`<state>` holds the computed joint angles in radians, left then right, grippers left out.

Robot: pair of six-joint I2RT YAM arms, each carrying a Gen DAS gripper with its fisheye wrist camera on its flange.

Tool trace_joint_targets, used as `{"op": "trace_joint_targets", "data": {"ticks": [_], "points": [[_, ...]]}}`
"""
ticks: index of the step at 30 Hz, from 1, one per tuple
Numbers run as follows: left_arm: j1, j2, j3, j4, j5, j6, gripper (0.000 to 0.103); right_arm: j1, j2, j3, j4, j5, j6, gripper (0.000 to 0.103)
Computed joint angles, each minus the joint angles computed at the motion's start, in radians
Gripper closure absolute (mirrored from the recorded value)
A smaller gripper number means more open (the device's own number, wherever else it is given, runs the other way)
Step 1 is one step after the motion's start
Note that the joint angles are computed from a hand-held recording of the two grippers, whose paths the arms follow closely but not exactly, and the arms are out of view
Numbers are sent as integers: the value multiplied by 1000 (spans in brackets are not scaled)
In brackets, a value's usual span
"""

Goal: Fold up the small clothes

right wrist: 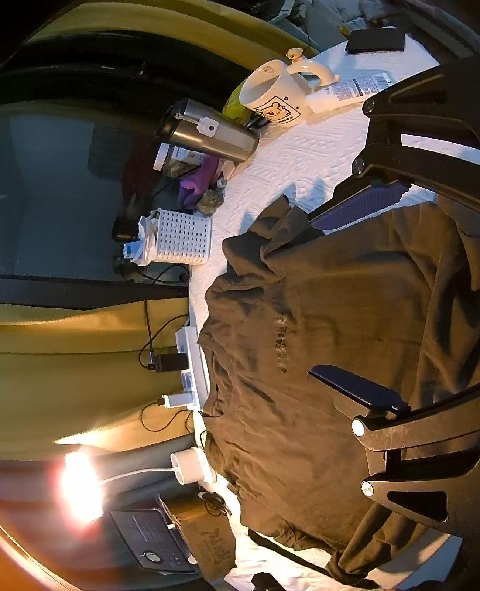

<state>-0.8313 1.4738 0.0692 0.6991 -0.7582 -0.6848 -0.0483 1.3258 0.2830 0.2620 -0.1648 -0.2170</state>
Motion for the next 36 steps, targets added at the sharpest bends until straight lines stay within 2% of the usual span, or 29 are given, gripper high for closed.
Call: {"op": "trace_joint_targets", "data": {"ticks": [12,15,22,29,36], "points": [[5,-8,1,-9,5,3,1,7,-10,-6,4,2,4,25],[2,-38,2,-41,2,2,1,6,-7,-4,5,3,3,25],[6,-31,-2,-28,6,6,1,7,-2,-4,10,2,3,25],[4,-54,8,-74,5,-2,1,13,1,5,6,12,1,25],[10,-46,5,-58,16,8,1,29,-2,12,-4,30,1,25]]}}
